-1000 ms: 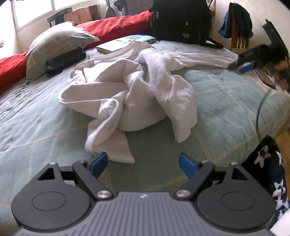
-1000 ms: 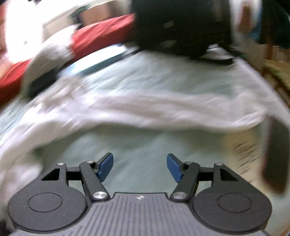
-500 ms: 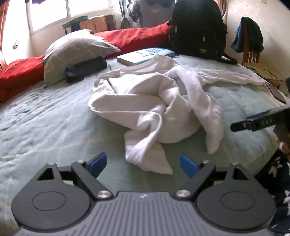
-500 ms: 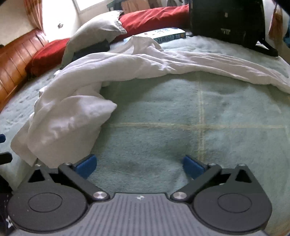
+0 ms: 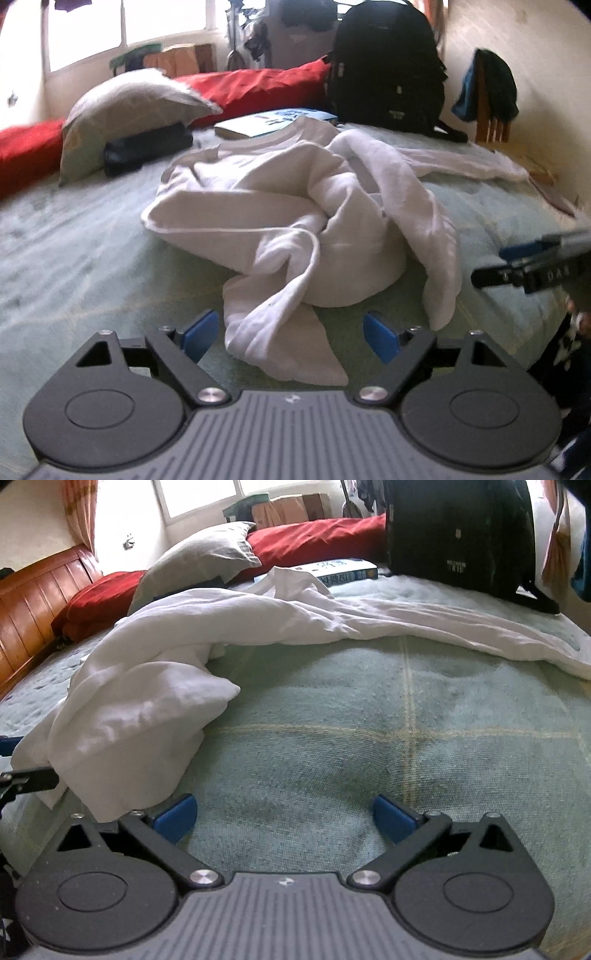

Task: Fold clothes
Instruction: 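Grasp the sweatshirt hem with the left tool and pull it away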

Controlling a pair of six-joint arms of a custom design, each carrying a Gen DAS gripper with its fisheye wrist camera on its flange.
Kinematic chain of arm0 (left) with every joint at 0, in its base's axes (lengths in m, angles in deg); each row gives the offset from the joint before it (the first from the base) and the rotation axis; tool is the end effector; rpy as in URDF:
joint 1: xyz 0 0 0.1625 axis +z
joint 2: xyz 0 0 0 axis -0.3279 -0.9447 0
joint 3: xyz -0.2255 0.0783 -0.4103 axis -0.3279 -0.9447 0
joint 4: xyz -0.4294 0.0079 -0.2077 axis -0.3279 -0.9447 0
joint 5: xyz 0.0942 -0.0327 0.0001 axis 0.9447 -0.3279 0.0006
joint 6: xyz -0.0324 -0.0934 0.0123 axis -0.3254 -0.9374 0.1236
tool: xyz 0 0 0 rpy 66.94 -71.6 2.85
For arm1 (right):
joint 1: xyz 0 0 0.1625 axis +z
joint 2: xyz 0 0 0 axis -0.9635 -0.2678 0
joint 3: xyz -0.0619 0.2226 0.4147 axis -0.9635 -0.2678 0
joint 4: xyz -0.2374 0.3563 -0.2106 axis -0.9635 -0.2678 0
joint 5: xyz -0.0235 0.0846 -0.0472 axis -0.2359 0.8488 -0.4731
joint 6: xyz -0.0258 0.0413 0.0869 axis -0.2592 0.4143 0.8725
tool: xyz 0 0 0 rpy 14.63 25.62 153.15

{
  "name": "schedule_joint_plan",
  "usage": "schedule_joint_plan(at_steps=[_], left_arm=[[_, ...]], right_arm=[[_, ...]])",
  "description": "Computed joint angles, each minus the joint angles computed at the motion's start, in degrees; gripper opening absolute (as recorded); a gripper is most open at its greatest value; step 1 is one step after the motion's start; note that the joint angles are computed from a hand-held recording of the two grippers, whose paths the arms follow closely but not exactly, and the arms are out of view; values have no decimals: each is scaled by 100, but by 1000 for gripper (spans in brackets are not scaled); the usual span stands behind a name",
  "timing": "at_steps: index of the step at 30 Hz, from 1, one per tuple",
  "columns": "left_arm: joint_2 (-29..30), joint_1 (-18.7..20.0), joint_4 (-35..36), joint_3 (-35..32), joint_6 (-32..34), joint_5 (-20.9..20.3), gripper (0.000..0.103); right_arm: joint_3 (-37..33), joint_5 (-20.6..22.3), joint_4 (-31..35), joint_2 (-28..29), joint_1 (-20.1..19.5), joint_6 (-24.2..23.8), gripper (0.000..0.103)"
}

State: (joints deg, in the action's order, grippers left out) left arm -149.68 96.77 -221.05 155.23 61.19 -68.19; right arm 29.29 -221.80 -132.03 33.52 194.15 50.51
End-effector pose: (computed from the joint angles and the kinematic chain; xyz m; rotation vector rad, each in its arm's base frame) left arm 0.0426 -0.5463 0.3703 1.1541 2.3777 -0.7189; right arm 0.3160 -0.4388 -0.0607 0.1452 -2.2964 1.1075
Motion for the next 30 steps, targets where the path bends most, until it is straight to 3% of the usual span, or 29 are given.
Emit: schedule_joint_plan(at_steps=[6,10,12,14,16,23,30], left_arm=[[113,102,12,-153,-263,-21,59],[172,169,51,-252,-453,-66,34],[180,176,27,-271,-463,-61,22],[184,188,5,-296,-460,-81,15],[181,205,10,-343,-450,-122,12],[193,203,-31,-514,-388,47,9],[224,294,-217,-763,-115,495,9]], right_arm=[[-25,-40,-212,98,30,-291,103],[-54,-100,-237,133,52,-333,103],[-70,-218,-5,71,124,-61,103],[4,-35,192,-82,186,298,103],[58,183,317,-212,251,537,103],[-69,540,580,-284,490,550,103],[-221,669,885,-262,632,559,103]])
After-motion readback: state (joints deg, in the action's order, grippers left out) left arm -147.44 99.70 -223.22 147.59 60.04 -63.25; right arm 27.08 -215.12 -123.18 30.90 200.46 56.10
